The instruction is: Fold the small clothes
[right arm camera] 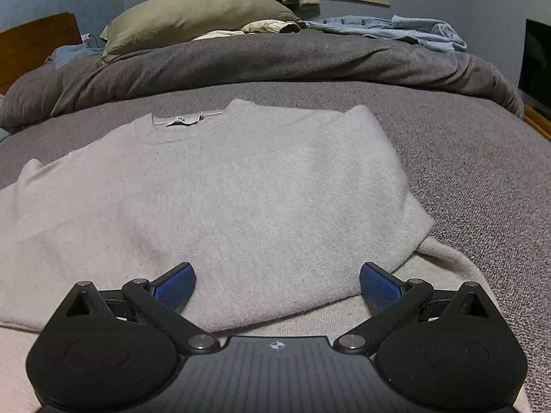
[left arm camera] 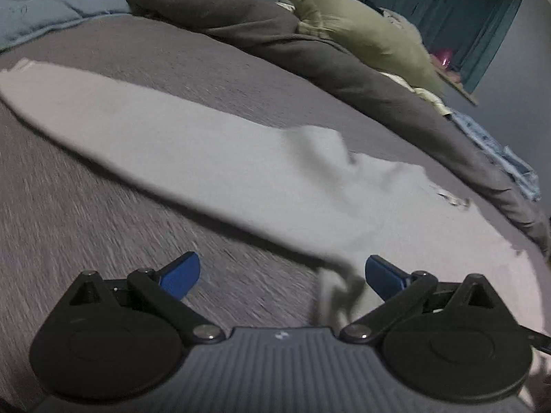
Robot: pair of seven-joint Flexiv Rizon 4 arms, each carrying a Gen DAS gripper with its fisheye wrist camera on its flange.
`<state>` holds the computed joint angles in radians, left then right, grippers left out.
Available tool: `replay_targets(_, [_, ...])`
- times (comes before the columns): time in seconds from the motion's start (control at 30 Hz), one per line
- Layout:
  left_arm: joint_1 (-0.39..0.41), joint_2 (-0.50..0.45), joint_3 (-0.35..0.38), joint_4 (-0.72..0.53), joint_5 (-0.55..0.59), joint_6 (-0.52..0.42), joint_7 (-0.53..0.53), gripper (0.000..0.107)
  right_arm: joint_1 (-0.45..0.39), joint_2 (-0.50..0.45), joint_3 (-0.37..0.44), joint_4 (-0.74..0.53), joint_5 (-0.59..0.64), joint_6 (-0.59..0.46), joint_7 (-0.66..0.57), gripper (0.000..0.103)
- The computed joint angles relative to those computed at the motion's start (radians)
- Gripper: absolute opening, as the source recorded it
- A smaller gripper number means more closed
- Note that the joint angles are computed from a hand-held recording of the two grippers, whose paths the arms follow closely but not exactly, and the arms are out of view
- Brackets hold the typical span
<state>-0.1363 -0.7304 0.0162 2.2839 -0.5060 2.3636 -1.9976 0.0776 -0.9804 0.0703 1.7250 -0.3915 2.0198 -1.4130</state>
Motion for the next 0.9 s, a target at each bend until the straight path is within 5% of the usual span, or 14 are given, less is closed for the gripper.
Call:
replay_targets(0.23, [0.156, -0.007, 0.004, -0.063, 0.110, -0.095, 0.008, 0.103, -0.007, -0.014, 0.003, 0.004, 0.000, 0.045, -0.006, 0.103])
replay_targets(0.37, [0.111, -0.036, 0.086, -0.143, 0.066, -0.218, 0.167, 0.103, -0.049, -0.030, 0.035, 0.002, -0.042, 0.070, 0.012, 0.103])
replay_targets(0.6, [0.210, -0.086, 0.041, -0.150, 0.067, -0.071, 0.069, 0.102, -0.038, -0.041, 0.014, 0.005, -0.049, 0.109, 0.029, 0.103])
replay_targets(0.67, [0.231, -0.070, 0.041, -0.147, 0.078, -0.104, 0.029, 0.089, -0.033, -0.043, 0.007, 0.004, -0.048, 0.115, 0.031, 0.103])
replay_targets(0.73, [0.140, -0.055, 0.092, -0.160, -0.083, -0.167, 0.135, 0.046, -0.019, -0.044, -0.007, 0.006, -0.035, 0.125, 0.028, 0.103])
replay_targets(0.8, [0.064, -0.049, 0.150, -0.165, -0.160, -0.180, 0.183, 0.016, -0.005, -0.044, -0.019, 0.009, -0.021, 0.131, 0.022, 0.103])
replay_targets(0.9, [-0.037, -0.044, 0.201, -0.170, -0.273, -0.139, 0.304, 0.008, 0.018, -0.041, -0.038, 0.013, 0.003, 0.134, 0.010, 0.103])
